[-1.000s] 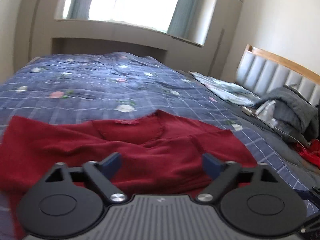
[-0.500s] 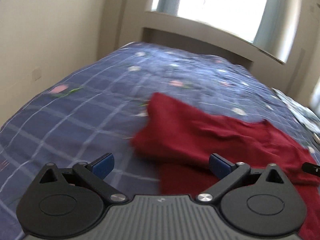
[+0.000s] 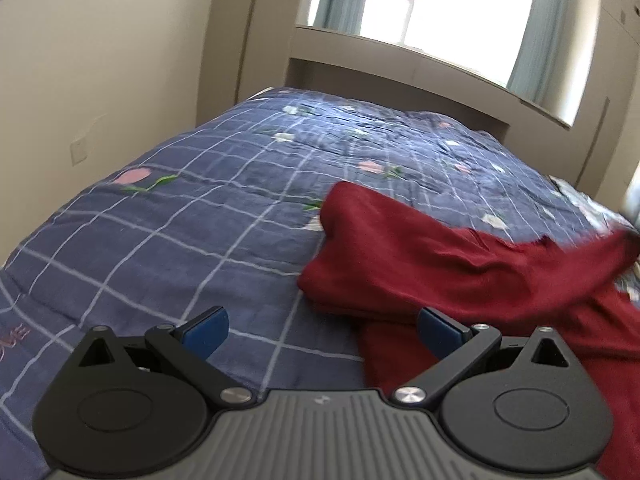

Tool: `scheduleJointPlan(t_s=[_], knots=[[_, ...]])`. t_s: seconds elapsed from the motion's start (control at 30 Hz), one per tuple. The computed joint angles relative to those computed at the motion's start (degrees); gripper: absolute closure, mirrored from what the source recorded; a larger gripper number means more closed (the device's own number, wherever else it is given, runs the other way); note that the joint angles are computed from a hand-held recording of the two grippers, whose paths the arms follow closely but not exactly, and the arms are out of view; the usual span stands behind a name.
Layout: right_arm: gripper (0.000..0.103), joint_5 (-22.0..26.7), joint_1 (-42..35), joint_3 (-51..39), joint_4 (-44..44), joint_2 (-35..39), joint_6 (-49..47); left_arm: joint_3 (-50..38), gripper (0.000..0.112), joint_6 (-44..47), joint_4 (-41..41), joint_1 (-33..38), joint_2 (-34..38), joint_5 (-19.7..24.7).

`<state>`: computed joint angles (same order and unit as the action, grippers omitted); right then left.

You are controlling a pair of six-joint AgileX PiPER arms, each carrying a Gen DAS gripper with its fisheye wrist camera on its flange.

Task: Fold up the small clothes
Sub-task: 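Grasp the side edge of the shirt body with the right tool, then lift the shirt side with the right tool and fold it toward the center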

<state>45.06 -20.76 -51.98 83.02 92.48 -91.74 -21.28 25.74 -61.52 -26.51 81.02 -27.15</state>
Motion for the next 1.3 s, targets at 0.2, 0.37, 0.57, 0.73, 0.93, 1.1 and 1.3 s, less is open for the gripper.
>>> scheduleJointPlan(t_s=[0.2,0.37,0.57,0.73,0.93,1.1,1.3], knots=[[0.1,8.45,3.25,-18.37,-2.76,0.14,17.42,-3.71,0.01,8.95,-7.3,-5.51,4.6,-5.65],[0.1,7.72,6.65,-30.04,-3.19,0.74,22.35,-10.63,0.026,21.35,-13.91,-8.76,11.42,-11.89],[0.1,7.33,6.17,-32.71,-5.38,0.96,22.99,-15.06,0.087,26.73,-14.26,-8.41,14.85,-12.74],[0.1,6.96,4.12,-28.27,-5.6,1.51,18.84,-12.77,0.101,22.56,-13.85,-9.03,13.61,-15.15],[0.1,8.0,-3.52,-14.79,-5.03,2.41,8.97,-8.49,0.101,16.72,-7.09,-5.1,12.0,-9.34],[0.1,5.12,-8.63,-6.11,-8.36,5.36,4.36,-6.43,0.086,15.06,-1.07,-0.91,9.55,-2.93],[0.1,3.54,-12.48,1.23,-6.53,7.58,-4.06,-2.1,0.026,14.86,3.43,3.05,3.6,1.6]])
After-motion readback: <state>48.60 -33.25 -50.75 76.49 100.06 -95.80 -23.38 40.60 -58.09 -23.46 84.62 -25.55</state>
